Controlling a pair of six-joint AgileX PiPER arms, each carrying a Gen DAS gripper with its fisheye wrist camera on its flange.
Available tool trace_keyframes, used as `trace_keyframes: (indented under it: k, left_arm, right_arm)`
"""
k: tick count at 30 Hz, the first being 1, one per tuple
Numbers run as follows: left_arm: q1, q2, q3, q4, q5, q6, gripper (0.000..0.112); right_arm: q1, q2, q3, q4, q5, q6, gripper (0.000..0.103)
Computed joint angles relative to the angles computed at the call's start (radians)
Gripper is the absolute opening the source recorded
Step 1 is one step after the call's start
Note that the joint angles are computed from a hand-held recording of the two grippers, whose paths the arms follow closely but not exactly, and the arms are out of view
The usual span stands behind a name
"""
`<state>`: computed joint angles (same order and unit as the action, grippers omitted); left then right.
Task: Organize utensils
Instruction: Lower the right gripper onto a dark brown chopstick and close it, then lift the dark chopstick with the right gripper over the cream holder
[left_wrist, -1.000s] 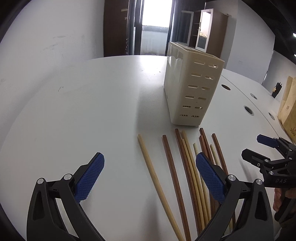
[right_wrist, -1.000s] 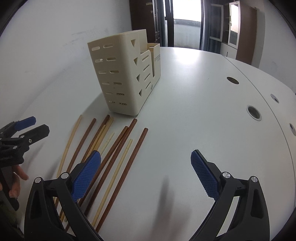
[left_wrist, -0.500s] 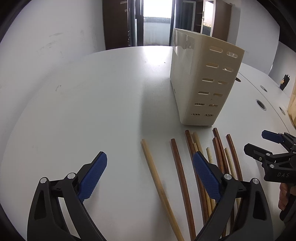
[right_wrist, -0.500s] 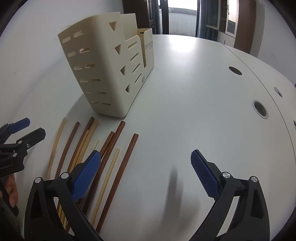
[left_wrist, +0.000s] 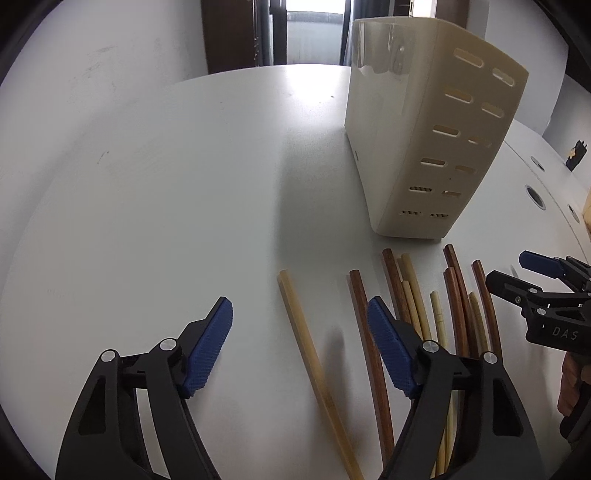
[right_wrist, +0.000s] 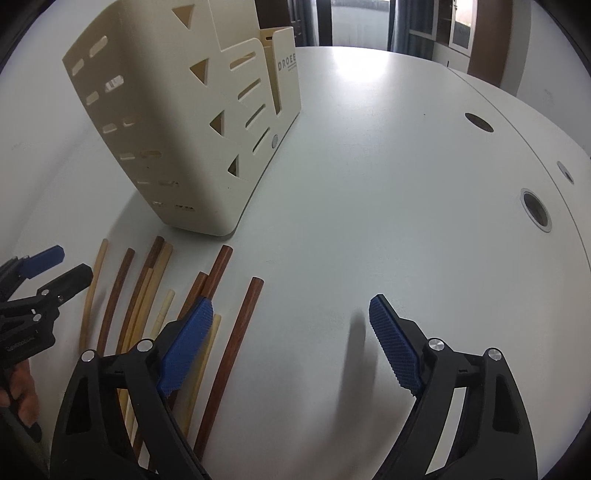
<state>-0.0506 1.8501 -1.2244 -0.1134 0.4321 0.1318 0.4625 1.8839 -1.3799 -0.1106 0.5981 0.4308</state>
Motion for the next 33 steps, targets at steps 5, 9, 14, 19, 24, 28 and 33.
trace_keyframes:
  k: [5, 9, 14, 19, 24, 28, 33]
  left_arm:
    - [0.012, 0.051, -0.053, -0.026, 0.042, 0.030, 0.063]
    - [0.019, 0.081, -0.086, -0.063, 0.083, 0.067, 0.051]
    - [0.001, 0.080, -0.072, -0.030, 0.059, 0.042, 0.038]
    - [-0.032, 0.048, -0.007, 0.029, 0.003, 0.027, 0.020]
    - [-0.038, 0.084, -0.064, 0.008, 0.029, 0.089, 0.007]
    - [-0.038, 0.090, -0.076, -0.031, 0.035, 0.144, 0.006]
    - [-0.041, 0.015, -0.037, -0.119, 0.006, 0.223, 0.006]
  right_arm:
    - [0.000, 0.026, -0.034, 0.015, 0.024, -0.015, 0.073]
    - [0.012, 0.041, -0.057, -0.025, 0.046, 0.019, 0.062]
    - [0.034, 0.054, -0.078, -0.088, 0.079, 0.067, 0.053]
    - [0.050, 0.053, -0.087, -0.101, 0.100, 0.079, 0.030]
    - [0.012, 0.056, -0.086, -0.022, 0.072, 0.014, 0.011]
    - [-0.016, 0.042, -0.051, 0.076, 0.007, -0.031, 0.008]
    - [-0.013, -0.025, -0.010, 0.097, -0.072, -0.037, 0.008]
